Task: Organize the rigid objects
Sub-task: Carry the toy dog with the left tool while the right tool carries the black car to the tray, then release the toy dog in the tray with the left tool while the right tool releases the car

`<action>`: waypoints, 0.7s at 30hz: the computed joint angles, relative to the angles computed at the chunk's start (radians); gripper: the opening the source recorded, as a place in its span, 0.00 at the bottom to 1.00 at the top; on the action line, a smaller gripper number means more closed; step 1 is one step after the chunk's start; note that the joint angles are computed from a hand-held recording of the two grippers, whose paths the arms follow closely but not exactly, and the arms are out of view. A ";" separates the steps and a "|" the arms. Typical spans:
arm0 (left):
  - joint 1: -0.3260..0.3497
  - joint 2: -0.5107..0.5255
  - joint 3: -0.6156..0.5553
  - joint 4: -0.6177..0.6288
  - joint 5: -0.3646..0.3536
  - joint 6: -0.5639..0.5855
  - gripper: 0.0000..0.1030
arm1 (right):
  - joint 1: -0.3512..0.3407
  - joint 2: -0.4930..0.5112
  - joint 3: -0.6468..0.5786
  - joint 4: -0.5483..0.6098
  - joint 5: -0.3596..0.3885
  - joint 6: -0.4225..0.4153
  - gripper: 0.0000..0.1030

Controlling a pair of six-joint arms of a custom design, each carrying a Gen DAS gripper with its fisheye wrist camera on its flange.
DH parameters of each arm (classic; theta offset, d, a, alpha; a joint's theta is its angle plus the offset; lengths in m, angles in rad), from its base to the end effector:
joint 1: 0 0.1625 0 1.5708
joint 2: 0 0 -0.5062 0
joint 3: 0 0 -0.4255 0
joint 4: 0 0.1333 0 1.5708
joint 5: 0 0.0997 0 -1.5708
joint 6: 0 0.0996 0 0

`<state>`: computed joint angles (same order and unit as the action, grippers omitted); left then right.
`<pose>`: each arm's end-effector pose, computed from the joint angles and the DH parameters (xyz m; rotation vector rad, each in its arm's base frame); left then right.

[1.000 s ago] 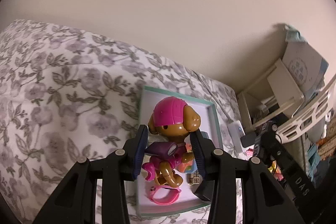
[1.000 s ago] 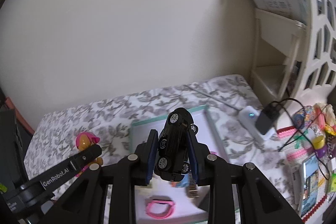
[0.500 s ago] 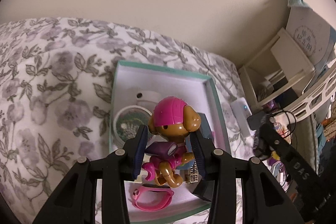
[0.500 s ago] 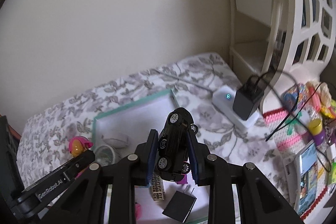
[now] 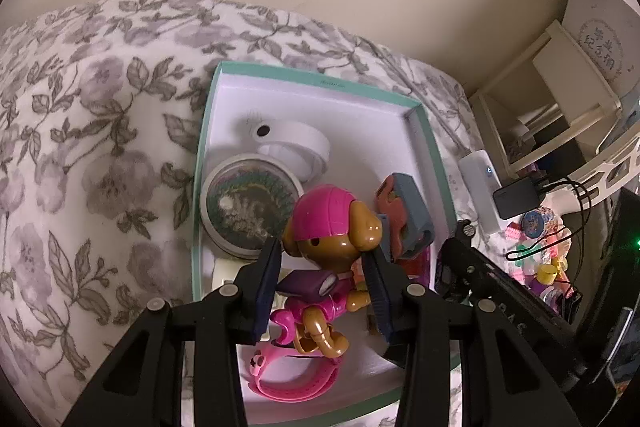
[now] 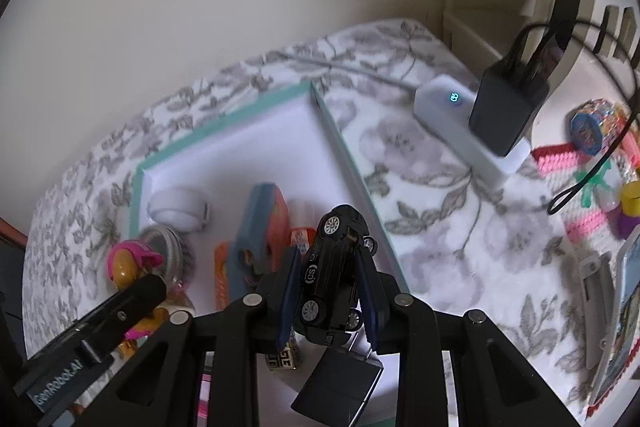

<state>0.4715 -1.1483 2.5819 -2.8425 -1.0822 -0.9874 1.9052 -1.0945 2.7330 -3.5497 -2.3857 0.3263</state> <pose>-0.2300 -0.3194 0.0998 0.2070 2.7120 -0.4747 0.1625 -0.2824 0.1567 -0.1669 -2.3802 0.7200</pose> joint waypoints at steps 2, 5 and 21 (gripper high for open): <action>0.003 0.004 0.000 -0.001 -0.004 0.000 0.42 | -0.007 0.011 0.000 0.004 0.001 0.000 0.29; 0.006 0.008 0.001 -0.007 -0.009 0.001 0.42 | -0.015 0.026 -0.003 0.014 0.003 -0.003 0.29; 0.010 0.005 -0.007 0.002 -0.036 0.011 0.42 | -0.006 0.035 -0.019 0.065 -0.027 0.006 0.30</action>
<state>0.4815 -1.1435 2.5744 -2.8401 -1.1178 -0.9767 1.8990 -1.0598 2.7138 -3.4847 -2.4129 0.3325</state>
